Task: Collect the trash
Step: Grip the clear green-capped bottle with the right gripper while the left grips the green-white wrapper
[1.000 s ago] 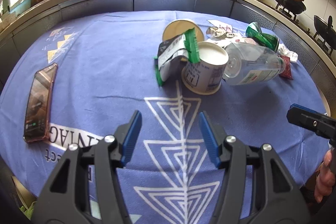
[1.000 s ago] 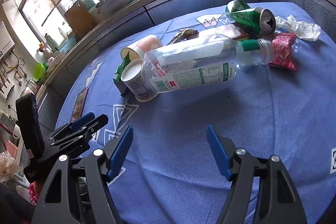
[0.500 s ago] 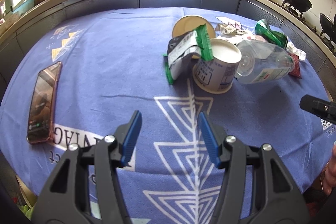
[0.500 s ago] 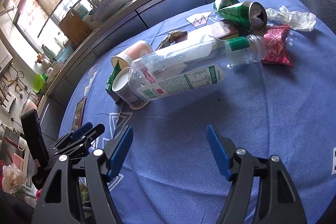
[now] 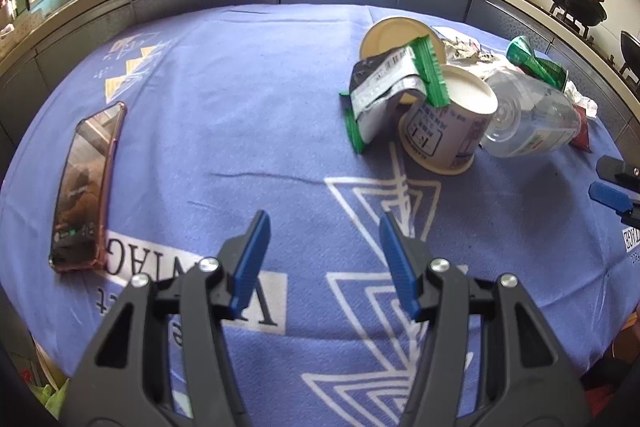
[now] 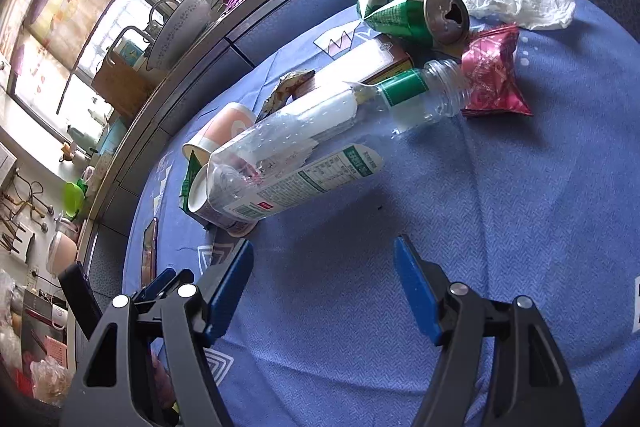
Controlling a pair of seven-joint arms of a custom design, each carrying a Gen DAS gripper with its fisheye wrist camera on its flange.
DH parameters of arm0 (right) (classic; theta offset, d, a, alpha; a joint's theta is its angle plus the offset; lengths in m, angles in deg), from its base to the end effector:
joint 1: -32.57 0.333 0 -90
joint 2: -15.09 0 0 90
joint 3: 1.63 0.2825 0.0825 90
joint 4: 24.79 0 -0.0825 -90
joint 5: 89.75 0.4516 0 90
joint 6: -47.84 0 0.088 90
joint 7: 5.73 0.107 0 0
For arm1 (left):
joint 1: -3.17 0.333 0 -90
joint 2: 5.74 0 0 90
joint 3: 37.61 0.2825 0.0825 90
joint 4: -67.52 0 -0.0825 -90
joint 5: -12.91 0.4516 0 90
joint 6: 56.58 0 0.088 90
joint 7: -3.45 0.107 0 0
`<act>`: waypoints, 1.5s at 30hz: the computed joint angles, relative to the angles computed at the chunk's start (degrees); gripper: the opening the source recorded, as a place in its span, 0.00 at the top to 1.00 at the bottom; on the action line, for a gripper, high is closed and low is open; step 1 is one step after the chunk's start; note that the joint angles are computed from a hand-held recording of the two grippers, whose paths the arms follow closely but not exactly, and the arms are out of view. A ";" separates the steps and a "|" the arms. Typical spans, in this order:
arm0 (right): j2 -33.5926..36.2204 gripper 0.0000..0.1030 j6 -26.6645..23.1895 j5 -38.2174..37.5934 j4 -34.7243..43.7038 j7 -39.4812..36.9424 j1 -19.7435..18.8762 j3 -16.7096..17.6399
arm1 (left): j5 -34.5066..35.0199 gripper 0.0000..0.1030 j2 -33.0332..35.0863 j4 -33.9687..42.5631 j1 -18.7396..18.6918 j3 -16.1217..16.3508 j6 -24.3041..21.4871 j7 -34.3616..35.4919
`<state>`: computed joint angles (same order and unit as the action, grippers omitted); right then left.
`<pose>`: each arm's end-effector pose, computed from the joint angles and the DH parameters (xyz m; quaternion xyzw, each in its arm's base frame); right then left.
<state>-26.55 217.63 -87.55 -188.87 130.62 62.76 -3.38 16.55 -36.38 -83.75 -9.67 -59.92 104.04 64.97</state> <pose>0.3853 0.2076 0.4183 -0.5255 0.7500 -0.0317 0.4004 0.4098 -0.2816 0.4148 -0.6000 0.7238 -0.2835 0.1891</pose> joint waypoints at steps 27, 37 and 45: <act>-0.21 0.53 8.47 12.58 0.44 -3.81 9.32 -18.79 | -0.29 0.47 11.33 8.22 0.45 1.67 10.90 14.31; 1.30 0.54 13.94 16.08 2.38 -4.21 21.03 -34.39 | 0.58 0.59 17.22 12.77 0.26 2.32 11.18 16.20; 0.99 0.53 16.41 13.16 3.89 -0.89 30.39 -46.14 | -1.92 0.67 19.27 14.44 -1.70 4.37 11.67 19.54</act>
